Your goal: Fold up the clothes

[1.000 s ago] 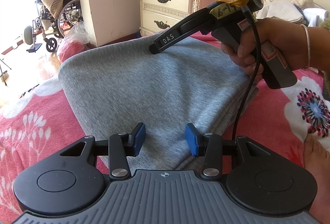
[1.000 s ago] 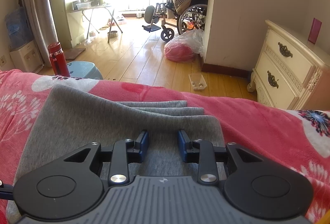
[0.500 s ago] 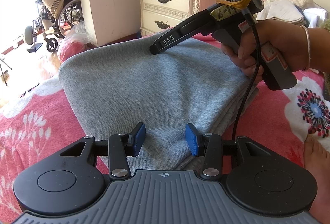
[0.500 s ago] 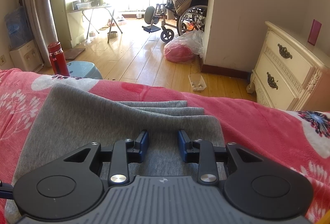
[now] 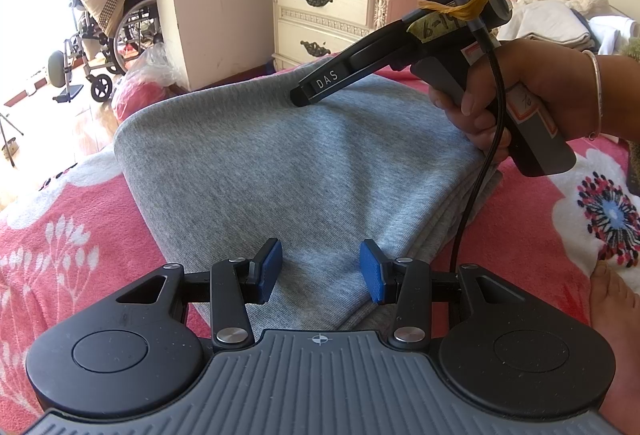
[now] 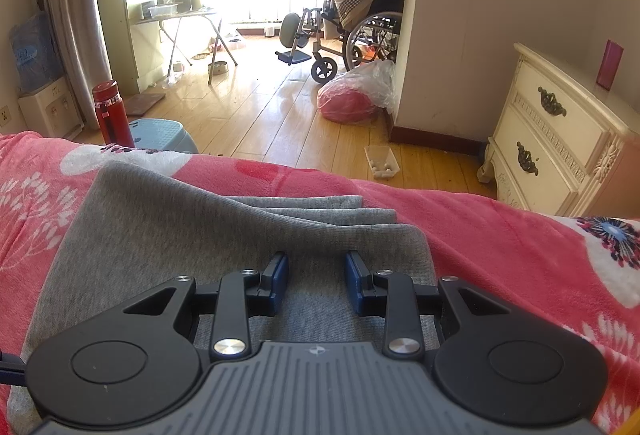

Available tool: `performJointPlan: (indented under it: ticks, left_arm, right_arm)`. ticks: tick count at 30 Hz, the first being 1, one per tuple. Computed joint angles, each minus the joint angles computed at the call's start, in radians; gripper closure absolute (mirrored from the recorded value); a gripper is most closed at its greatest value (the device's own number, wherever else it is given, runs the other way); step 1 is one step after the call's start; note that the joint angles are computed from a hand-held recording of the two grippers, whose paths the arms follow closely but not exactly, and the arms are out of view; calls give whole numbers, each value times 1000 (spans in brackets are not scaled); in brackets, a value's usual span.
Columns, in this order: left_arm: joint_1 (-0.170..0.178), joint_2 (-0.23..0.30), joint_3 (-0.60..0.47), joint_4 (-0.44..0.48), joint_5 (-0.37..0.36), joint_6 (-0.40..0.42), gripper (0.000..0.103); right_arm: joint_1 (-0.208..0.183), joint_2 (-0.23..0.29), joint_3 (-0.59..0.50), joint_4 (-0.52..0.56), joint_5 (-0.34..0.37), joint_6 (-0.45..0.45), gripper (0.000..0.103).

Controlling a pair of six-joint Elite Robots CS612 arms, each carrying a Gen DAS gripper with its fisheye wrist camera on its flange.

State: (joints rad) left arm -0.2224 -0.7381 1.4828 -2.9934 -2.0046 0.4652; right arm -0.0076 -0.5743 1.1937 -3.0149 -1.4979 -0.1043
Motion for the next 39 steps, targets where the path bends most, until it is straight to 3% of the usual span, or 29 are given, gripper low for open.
performJointPlan:
  ticks: [16,22,26,29,39]
  left_arm:
    - [9,2,-29,4,-25,-44,56]
    - [3,26,-81,16,20,-85,55]
    - [-1,35,-101,77,56,-44,55]
    - [-5,36,-96,64,67,-18,53]
    - [2,37,-101,87,43,-51,52]
  right_arm:
    - [-1,1,-3,6,2,-7,70]
    - [-1,1,-2,5,2,-5,70]
    - [-2,1,-2,4,3,-5,70]
    - [-2,1,-3,3,4,-5,70]
    - [-2,2,-2,2,5,-6,70]
